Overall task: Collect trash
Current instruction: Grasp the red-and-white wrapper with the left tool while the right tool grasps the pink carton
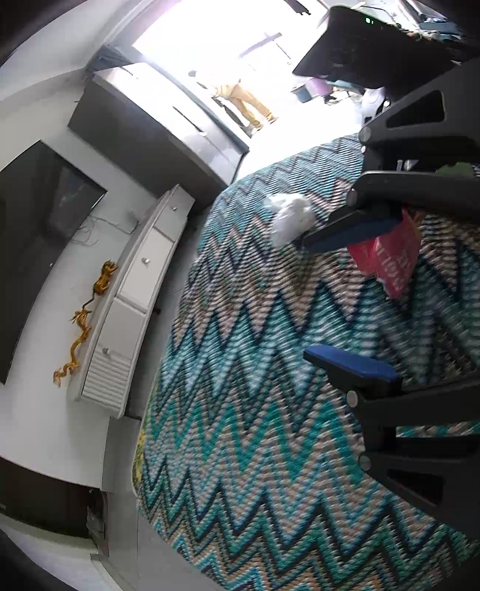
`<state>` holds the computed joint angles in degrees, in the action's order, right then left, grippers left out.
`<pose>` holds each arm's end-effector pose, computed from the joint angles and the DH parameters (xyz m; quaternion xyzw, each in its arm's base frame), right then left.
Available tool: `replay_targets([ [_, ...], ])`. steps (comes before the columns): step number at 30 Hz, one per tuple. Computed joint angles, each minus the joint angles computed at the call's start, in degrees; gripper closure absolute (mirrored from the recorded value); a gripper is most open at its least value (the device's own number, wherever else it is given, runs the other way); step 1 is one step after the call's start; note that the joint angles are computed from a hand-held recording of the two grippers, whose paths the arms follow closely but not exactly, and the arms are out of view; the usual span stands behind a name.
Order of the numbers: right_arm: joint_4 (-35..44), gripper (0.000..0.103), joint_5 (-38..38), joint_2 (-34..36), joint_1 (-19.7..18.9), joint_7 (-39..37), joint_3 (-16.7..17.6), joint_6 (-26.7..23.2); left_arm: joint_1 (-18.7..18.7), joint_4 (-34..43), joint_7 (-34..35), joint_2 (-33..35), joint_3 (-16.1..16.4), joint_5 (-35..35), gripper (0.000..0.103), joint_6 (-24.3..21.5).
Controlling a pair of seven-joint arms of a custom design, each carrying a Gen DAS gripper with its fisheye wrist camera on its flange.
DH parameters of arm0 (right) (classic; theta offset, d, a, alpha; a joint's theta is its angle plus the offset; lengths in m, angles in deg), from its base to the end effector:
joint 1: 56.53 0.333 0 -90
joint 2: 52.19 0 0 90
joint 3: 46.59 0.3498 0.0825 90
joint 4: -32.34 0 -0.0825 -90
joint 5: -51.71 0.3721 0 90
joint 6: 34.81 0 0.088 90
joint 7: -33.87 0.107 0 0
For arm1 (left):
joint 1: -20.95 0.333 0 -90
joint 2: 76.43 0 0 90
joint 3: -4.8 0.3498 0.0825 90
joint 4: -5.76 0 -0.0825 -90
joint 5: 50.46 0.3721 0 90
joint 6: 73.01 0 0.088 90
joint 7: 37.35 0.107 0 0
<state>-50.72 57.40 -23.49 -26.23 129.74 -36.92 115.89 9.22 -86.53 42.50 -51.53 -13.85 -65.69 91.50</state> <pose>0.5961 0.4573 0.5146 -0.8024 0.4888 -0.0592 0.3374 0.6546 -0.3131 0.5203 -0.6277 0.6523 -0.4229 0.0409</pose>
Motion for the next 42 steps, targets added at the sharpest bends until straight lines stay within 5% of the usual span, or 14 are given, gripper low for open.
replay_targets([
  [6,-5.4,0.081,2.9,-3.1,-1.6,-6.1,2.8,0.8,1.5,-2.6,4.7,-1.5,-3.2,-2.9,0.052,-1.4],
  [9,-7.3,0.071,4.1,-4.4,-1.6,-8.2,3.2,1.5,0.0,-3.1,4.6,-1.9,-2.0,-2.5,0.052,-2.9],
  [18,-12.7,0.069,4.9,-8.4,-1.0,-6.0,1.9,3.0,-1.3,-7.7,4.3,-4.9,-0.8,-2.5,0.052,-2.9],
  [32,-5.1,0.068,0.8,-3.6,0.5,-4.5,1.4,-2.5,0.5,-17.0,11.4,-11.4,-2.6,-11.7,0.052,0.0],
  [42,-5.8,0.089,0.0,-4.3,1.3,-2.0,0.4,-0.1,-0.9,-19.0,12.0,-13.2,-0.7,-12.0,0.053,0.1],
])
